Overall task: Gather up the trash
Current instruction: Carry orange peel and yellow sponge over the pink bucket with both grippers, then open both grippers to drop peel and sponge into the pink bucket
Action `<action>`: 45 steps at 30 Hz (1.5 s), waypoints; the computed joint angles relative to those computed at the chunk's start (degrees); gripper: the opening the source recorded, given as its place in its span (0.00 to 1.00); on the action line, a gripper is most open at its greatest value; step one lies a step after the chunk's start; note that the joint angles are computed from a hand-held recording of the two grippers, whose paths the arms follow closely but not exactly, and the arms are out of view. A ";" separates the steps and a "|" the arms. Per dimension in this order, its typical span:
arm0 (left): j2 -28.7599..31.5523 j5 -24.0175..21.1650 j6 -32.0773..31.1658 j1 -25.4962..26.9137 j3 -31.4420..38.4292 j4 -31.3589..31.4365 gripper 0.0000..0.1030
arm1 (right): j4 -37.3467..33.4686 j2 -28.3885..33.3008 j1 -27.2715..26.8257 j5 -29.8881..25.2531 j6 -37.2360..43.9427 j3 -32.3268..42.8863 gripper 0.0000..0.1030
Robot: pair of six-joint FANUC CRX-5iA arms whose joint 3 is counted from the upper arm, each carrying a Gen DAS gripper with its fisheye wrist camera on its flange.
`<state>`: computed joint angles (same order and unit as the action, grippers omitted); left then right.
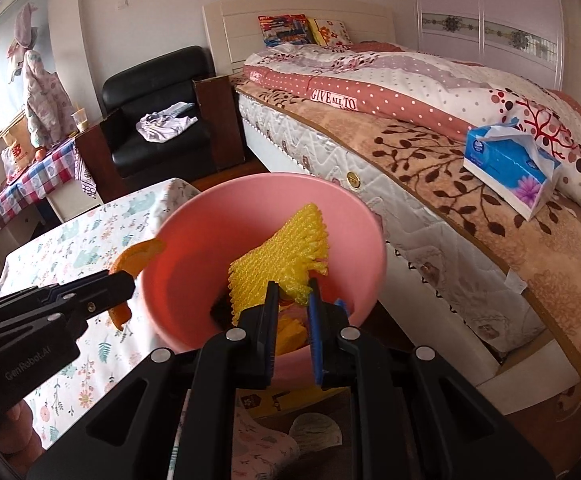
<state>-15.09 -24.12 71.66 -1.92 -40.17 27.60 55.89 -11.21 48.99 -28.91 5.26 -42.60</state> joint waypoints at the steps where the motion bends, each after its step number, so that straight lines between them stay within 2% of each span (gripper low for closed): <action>1: 0.65 0.12 0.46 -0.39 0.43 -0.46 0.19 | -0.11 0.01 -0.15 0.13 0.06 -0.08 0.14; 11: 5.21 -0.30 5.41 -3.11 4.46 -5.78 0.19 | -1.76 0.83 -1.37 1.16 1.94 0.12 0.14; 24: 7.71 0.21 7.50 -4.24 6.28 -7.45 0.22 | -3.16 2.12 -2.44 2.25 3.92 0.63 0.14; 29: 7.45 1.09 7.32 -4.28 6.19 -7.47 0.41 | -2.83 2.30 -2.55 2.42 3.71 0.67 0.14; 36: 6.20 1.68 9.14 -4.16 6.03 -9.77 0.46 | -2.35 2.96 -3.01 3.15 3.74 1.15 0.14; 41: 4.84 1.25 11.26 -3.32 5.73 -11.59 0.48 | -5.76 3.35 -2.99 4.11 6.43 2.09 0.22; 45: 3.59 0.64 13.77 -2.72 5.67 -13.96 0.48 | -6.14 3.06 -2.70 5.06 6.96 1.96 0.34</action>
<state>-11.51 -23.49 85.43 -4.64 -34.50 13.64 49.75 -8.15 46.28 -23.85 12.21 -40.64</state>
